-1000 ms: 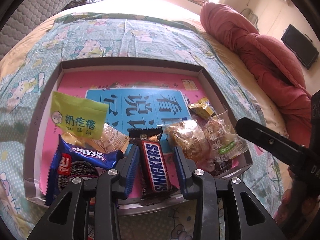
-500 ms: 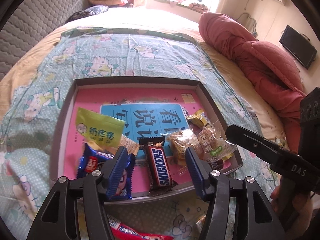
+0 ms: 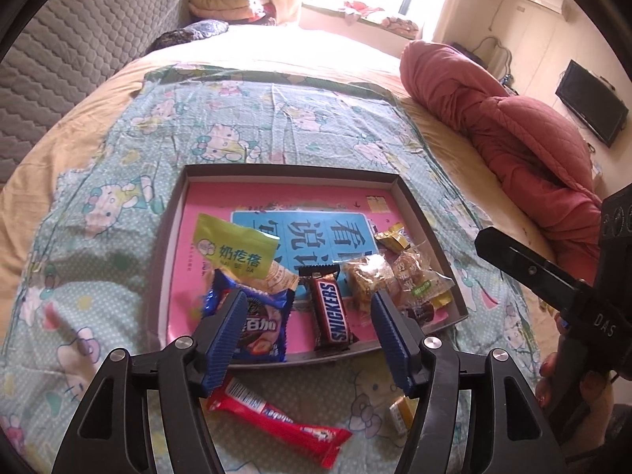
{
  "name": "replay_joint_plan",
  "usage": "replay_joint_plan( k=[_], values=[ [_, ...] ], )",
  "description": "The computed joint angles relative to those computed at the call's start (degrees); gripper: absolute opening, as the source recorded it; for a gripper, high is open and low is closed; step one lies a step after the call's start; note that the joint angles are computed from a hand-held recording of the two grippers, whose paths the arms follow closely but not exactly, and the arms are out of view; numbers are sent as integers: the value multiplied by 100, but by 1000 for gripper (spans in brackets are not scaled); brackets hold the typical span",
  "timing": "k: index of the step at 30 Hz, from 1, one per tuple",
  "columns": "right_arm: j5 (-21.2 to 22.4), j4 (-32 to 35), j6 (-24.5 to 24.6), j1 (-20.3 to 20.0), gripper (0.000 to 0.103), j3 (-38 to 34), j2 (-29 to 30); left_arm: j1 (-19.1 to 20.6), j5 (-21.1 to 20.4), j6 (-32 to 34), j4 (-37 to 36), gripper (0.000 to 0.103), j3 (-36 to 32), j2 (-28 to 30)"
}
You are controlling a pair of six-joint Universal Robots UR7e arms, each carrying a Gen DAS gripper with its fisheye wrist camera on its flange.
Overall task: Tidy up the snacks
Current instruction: 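Withdraw both open tools from the tray toward the red wafer bar and cake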
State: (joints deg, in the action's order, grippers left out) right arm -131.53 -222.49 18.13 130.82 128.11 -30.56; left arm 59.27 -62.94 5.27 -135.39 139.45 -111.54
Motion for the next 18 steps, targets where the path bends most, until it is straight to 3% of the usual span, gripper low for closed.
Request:
replay_joint_plan(
  k=[18],
  values=[
    [157, 215, 38, 227, 71, -15, 72, -85, 189, -77, 724, 68, -107, -550]
  ],
)
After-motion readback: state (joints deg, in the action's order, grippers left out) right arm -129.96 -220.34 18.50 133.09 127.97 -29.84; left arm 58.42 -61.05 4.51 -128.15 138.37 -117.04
